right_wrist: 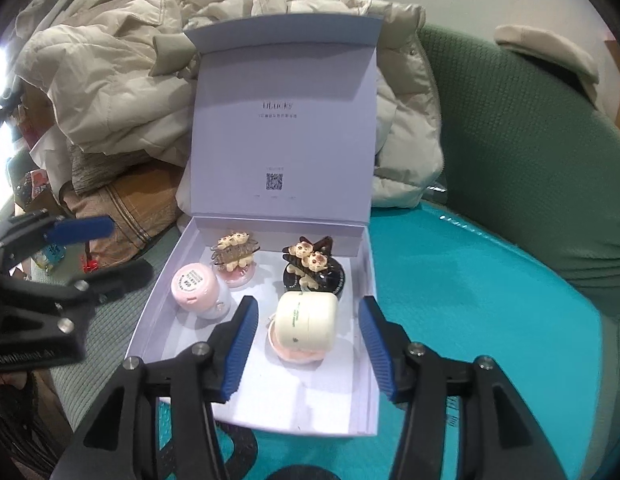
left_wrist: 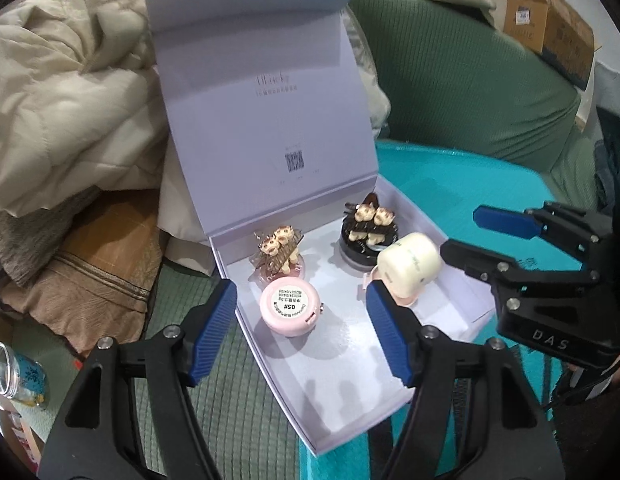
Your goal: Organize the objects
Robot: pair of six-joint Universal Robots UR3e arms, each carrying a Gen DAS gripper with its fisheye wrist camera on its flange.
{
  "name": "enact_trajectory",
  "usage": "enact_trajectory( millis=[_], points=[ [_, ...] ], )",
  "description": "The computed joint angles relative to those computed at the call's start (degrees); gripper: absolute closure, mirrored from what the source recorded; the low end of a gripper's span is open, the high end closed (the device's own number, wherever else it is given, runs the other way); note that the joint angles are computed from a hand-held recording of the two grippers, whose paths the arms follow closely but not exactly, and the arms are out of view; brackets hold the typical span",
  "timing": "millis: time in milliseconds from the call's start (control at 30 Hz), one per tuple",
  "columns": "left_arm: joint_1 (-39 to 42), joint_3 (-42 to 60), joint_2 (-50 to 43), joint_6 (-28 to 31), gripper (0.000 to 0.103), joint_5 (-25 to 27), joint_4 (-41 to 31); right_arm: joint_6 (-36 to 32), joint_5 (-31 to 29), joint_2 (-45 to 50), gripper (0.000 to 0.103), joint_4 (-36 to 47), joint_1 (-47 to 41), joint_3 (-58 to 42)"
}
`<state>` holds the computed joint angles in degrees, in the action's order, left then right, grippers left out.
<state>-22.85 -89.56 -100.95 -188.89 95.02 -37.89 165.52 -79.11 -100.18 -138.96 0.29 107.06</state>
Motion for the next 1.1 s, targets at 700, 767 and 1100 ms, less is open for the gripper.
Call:
enact_trajectory(
  millis=[700,767,1100],
  points=[
    [-12.94,1.25,15.01,-4.04,0.011,14.93,-10.12,-0.84,-0.09,-24.7,0.029,20.47,-2.23,-0.99],
    [-14.36,0.74,16.02,-5.25,0.01,16.0,-11.11,-1.27,0.49,-27.23,0.029,22.03,-3.03,0.0],
    [-20.3,-4.41,19.9,-9.8,0.009,21.08,-12.74,-4.34,5.93,-40.71,0.029,29.5,-8.7,7.26]
  ],
)
